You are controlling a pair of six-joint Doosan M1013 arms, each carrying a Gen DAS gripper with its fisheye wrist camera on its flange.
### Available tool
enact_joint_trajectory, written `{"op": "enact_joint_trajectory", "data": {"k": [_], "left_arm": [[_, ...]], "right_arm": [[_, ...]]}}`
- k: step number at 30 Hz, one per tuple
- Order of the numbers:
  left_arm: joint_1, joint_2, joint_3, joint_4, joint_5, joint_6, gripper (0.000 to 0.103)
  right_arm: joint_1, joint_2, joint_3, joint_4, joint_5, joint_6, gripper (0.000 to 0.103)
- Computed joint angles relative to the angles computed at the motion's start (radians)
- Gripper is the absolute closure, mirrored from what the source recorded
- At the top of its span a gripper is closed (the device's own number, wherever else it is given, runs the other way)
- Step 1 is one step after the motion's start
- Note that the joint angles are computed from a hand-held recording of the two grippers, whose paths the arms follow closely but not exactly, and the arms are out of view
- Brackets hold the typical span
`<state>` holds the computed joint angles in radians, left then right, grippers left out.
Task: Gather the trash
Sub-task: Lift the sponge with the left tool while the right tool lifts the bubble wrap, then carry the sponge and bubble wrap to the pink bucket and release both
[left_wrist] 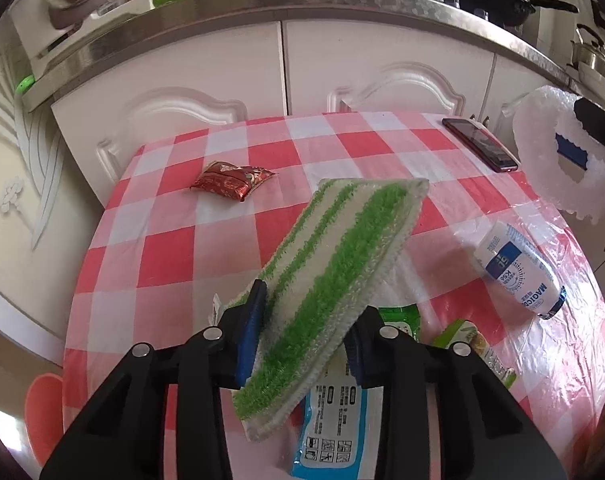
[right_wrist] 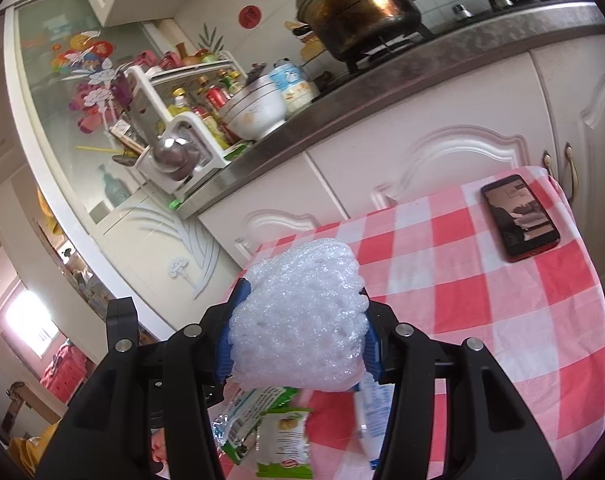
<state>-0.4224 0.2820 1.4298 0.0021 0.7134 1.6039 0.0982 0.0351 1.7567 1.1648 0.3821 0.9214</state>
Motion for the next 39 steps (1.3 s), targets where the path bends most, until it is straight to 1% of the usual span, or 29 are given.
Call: {"op": "enact_joint_trajectory", "data": {"k": [4, 11, 15, 18, 19, 23, 26, 30, 37, 39], "left_arm": [[0.028, -0.035, 0.036, -0.083, -0.022, 0.019, 0.071], [0.085, -0.095, 0.116, -0.214, -0.053, 0.079, 0.072], [0.122, -0.13, 0.169, -0.287, -0.078, 0.113, 0.072], [0.151, -0.153, 0.201, -0.362, -0.085, 0.163, 0.072], [0.159, -0.162, 0.212, -0.377, -0.088, 0.178, 0.072], [0.193, -0.189, 0.249, -0.424, -0.102, 0.206, 0.072], [0.22, -0.202, 0.271, -0.464, -0.112, 0.226, 0.072], [0.255, -0.216, 0.293, -0.515, -0.125, 0.249, 0.072], [0.326, -0.236, 0.325, -0.629, -0.139, 0.289, 0.072], [0.344, -0.241, 0.334, -0.649, -0.149, 0.293, 0.072]], "right_arm": [[0.035, 0.002, -0.014, -0.06, 0.004, 0.022, 0.052], [0.09, 0.015, -0.036, -0.146, 0.026, 0.059, 0.052], [0.108, 0.029, -0.048, -0.128, 0.073, 0.06, 0.051], [0.116, 0.042, -0.053, -0.064, 0.125, 0.047, 0.05], [0.123, 0.044, -0.055, -0.072, 0.129, 0.057, 0.05], [0.167, 0.062, -0.075, -0.171, 0.138, 0.128, 0.05], [0.198, 0.077, -0.089, -0.21, 0.146, 0.154, 0.05], [0.25, 0.102, -0.125, -0.318, 0.156, 0.204, 0.05], [0.305, 0.158, -0.202, -0.39, 0.215, 0.239, 0.05], [0.315, 0.18, -0.228, -0.388, 0.239, 0.247, 0.05]]}}
